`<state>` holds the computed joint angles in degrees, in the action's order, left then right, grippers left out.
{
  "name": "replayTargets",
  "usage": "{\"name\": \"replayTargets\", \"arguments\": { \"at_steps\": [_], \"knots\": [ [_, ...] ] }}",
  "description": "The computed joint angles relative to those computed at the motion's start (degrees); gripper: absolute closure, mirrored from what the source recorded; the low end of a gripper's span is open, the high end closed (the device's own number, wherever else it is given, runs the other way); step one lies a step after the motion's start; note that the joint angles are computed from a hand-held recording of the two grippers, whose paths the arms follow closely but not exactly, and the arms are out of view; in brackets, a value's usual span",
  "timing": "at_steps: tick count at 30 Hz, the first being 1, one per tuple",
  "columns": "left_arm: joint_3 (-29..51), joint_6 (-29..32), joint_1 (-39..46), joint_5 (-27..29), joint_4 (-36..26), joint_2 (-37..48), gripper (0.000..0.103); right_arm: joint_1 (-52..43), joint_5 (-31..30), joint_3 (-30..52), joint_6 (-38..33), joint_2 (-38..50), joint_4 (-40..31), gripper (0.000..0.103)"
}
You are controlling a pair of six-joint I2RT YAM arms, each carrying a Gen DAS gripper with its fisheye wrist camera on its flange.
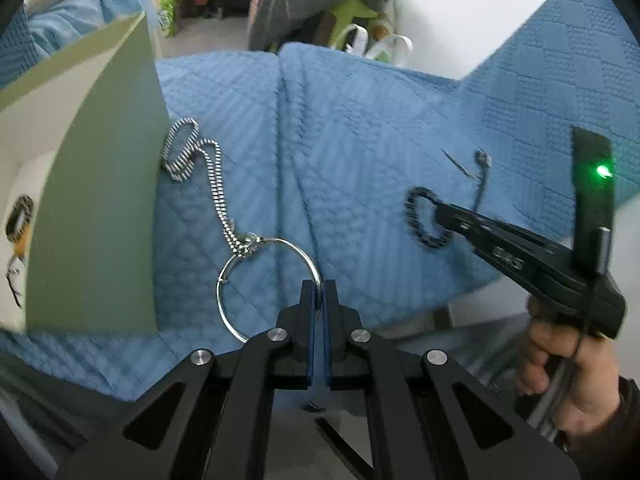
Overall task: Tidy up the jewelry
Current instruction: 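Lift the hoop chain and coiled hair tie off the sofa toward the box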
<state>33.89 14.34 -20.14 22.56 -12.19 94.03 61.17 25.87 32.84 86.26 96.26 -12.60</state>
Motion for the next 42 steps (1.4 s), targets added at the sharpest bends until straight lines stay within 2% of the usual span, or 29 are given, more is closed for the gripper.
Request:
{"name": "replayTargets", "arguments": {
  "at_steps": [13, 14, 15, 17, 27, 32, 37, 40, 42],
  "knots": [
    [-2.0, 2.7, 3.7, 3.4, -2.0, -0.1, 0.099, 0.4, -1.5, 1.1, -1.0, 2.6, 1.2, 0.096],
    [-1.8, 2.3, 3.9, 3.3, -1.9, -0.1, 0.094, 0.4, -1.5, 1.2, -1.1, 2.7, 1.3, 0.096],
    [-1.7, 1.8, 4.2, 2.9, -1.7, -0.4, 0.08, 0.2, -1.5, 1.1, -1.2, 2.8, 1.6, 0.096],
    [-2.3, 1.2, 5.2, 3.1, -0.3, -1.1, 0.068, 0.2, -1.4, 0.6, -1.2, 2.5, 2.1, 0.096],
    [-4.6, -2.2, 4.0, -3.1, 7.7, -0.9, 0.068, -0.5, -1.2, -1.2, -1.7, 1.7, 4.8, 0.096],
    [-4.0, -9.2, 1.8, -6.6, 13.8, 1.7, 0.068, -0.3, -1.0, -1.2, -1.7, 1.9, 5.2, 0.096],
    [-0.6, -15.4, -1.1, -10.3, 16.3, 7.3, 0.069, -0.4, -0.9, -0.4, -2.7, 2.2, 4.0, 0.095],
    [0.1, -17.0, -1.9, -12.0, 16.3, 8.6, 0.073, -0.5, -0.9, 0.8, -3.9, 2.9, 2.6, 0.094],
    [0.7, -17.3, -1.1, -11.4, 15.1, 9.3, 0.082, -0.6, -0.8, 1.8, -5.2, 3.6, 1.7, 0.09]
  ]
}}
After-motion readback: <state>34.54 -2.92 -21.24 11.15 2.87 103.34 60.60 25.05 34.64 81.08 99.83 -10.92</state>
